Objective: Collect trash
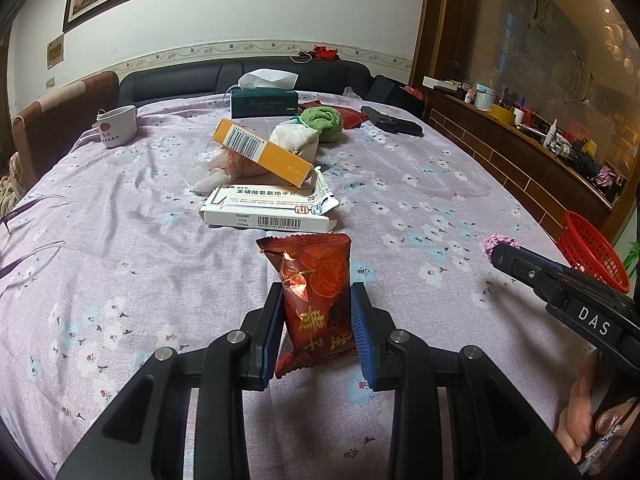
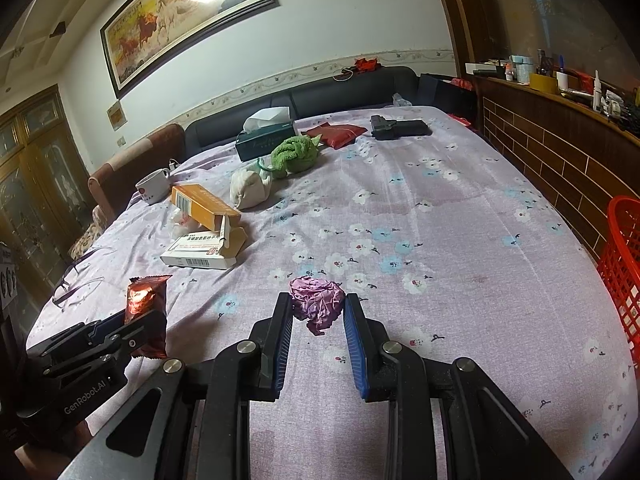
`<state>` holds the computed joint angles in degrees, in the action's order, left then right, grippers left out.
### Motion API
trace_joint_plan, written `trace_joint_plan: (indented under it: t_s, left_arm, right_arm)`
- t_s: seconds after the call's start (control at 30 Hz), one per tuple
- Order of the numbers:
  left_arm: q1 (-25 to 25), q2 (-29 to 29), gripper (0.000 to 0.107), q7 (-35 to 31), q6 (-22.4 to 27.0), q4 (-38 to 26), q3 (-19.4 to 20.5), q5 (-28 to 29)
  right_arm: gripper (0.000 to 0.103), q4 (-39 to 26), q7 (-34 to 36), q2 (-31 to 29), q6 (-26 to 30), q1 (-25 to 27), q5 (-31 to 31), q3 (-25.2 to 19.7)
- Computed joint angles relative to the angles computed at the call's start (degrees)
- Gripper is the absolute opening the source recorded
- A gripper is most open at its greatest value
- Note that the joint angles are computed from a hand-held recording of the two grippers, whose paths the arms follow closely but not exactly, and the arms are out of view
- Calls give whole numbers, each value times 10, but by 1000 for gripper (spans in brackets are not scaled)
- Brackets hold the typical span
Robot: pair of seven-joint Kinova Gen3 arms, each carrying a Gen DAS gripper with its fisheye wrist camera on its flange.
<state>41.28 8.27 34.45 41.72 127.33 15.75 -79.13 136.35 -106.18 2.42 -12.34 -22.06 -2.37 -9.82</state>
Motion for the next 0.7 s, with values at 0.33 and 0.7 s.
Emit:
trace_joint_plan:
  t_s: [0.33,0.7]
  left_arm:
    - [-1,0,31,0,-3,0,0,1]
    - [-3,-1,31,6,-6,1,-1,-5]
  right_arm:
    - [28,3,-5,-1,-6,1,5,0]
    - [28,3,-7,2,-10,1,6,0]
